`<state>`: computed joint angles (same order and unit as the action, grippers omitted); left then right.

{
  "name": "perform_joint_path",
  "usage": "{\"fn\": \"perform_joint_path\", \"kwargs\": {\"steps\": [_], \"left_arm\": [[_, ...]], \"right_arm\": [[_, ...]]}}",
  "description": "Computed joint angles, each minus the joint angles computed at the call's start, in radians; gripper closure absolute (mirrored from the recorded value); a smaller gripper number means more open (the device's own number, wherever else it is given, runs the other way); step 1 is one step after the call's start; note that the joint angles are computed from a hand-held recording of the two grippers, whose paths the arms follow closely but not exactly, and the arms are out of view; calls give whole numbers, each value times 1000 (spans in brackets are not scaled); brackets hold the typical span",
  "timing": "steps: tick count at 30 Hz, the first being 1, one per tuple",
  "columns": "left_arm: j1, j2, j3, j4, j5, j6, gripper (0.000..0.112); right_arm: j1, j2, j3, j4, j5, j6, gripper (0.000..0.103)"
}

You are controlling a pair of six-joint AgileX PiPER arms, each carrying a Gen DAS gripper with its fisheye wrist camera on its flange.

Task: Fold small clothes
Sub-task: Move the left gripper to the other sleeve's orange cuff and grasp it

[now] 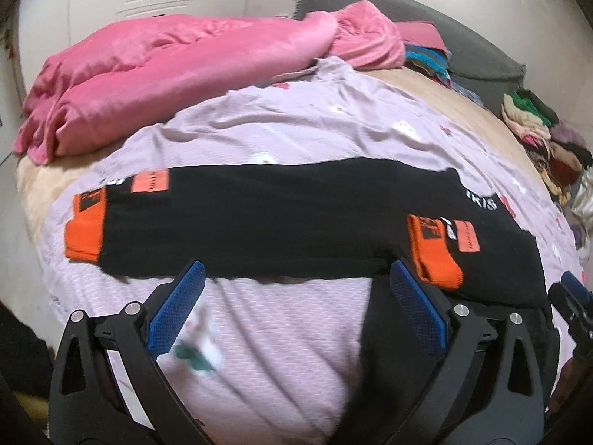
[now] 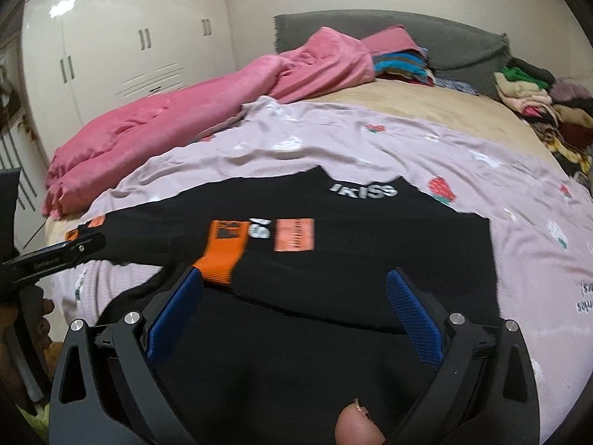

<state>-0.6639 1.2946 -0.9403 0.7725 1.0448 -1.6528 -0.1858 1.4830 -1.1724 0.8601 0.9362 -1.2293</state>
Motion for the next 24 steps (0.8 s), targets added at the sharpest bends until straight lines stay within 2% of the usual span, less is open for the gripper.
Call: {"fn": "perform_joint_path", "kwargs": {"steps": [13, 16, 24], "left_arm": [[153, -205, 185, -59, -38, -20, 19], [215, -241, 219, -92, -82, 7, 19], [464, -357, 345, -257, -292, 157, 19]], "right_arm": [[236, -74, 68, -38, -58, 56, 5], [295, -73, 77, -55, -80, 89, 5], [425, -45, 87, -95, -122, 142, 5]]}}
